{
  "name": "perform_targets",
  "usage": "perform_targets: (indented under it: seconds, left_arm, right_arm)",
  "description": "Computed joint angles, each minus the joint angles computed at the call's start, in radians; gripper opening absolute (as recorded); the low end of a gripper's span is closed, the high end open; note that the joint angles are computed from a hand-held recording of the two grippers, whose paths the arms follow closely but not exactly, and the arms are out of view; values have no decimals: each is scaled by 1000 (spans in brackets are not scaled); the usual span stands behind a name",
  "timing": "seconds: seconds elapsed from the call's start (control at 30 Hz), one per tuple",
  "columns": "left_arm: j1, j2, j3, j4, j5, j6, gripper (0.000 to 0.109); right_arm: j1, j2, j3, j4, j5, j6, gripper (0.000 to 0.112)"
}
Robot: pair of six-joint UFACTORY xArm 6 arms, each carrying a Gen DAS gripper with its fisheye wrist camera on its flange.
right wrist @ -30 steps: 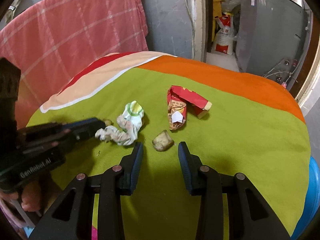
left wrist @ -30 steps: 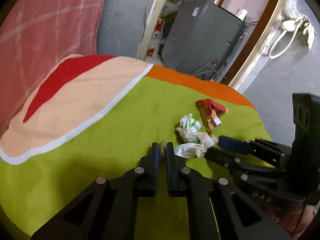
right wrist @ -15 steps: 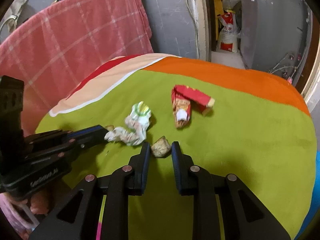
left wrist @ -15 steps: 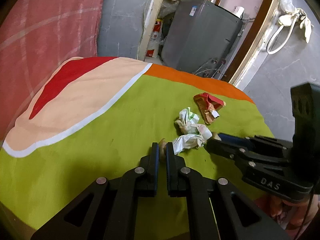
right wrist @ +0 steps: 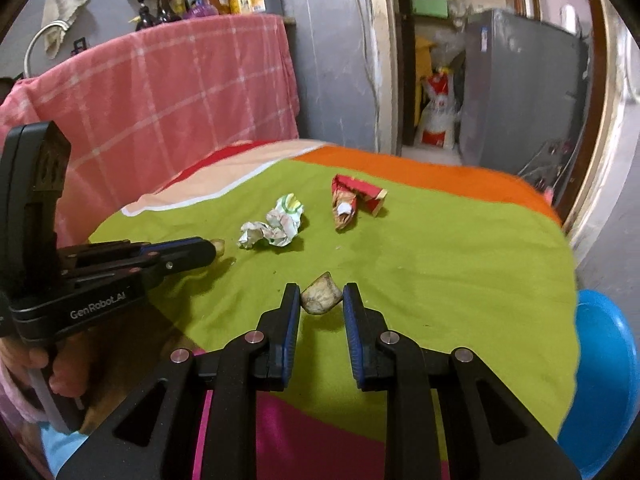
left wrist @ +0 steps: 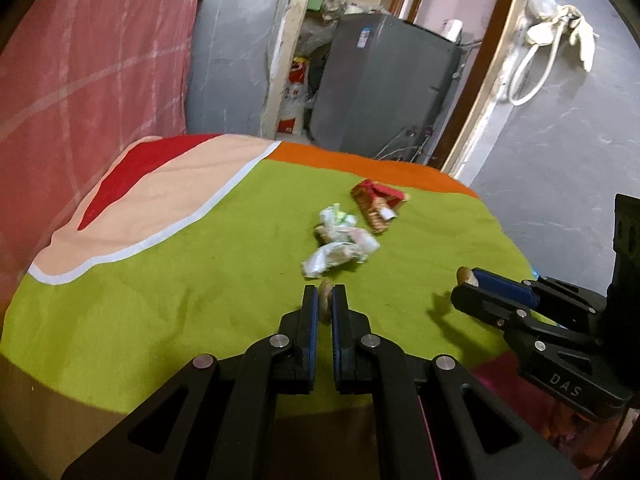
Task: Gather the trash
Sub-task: 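Lift the brown lump with the right gripper and carry it over the blue bucket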
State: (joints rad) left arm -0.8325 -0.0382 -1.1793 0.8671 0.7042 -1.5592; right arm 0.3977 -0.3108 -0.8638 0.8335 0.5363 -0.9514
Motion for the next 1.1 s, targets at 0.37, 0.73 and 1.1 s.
perform_targets:
  seconds: [0.37, 0.73, 1.1]
  left_arm:
    - [-68, 62, -122, 168, 27, -74, 4]
    - [-99, 282, -428, 287, -7, -68, 4]
    - [-116, 727, -1036, 179, -31, 168, 4]
  right_arm:
    - [-32, -172, 121, 278, -145, -214, 20]
    - [-152, -257, 139, 537, -255, -464, 20]
    - [-366, -174, 46, 800, -257, -717, 20]
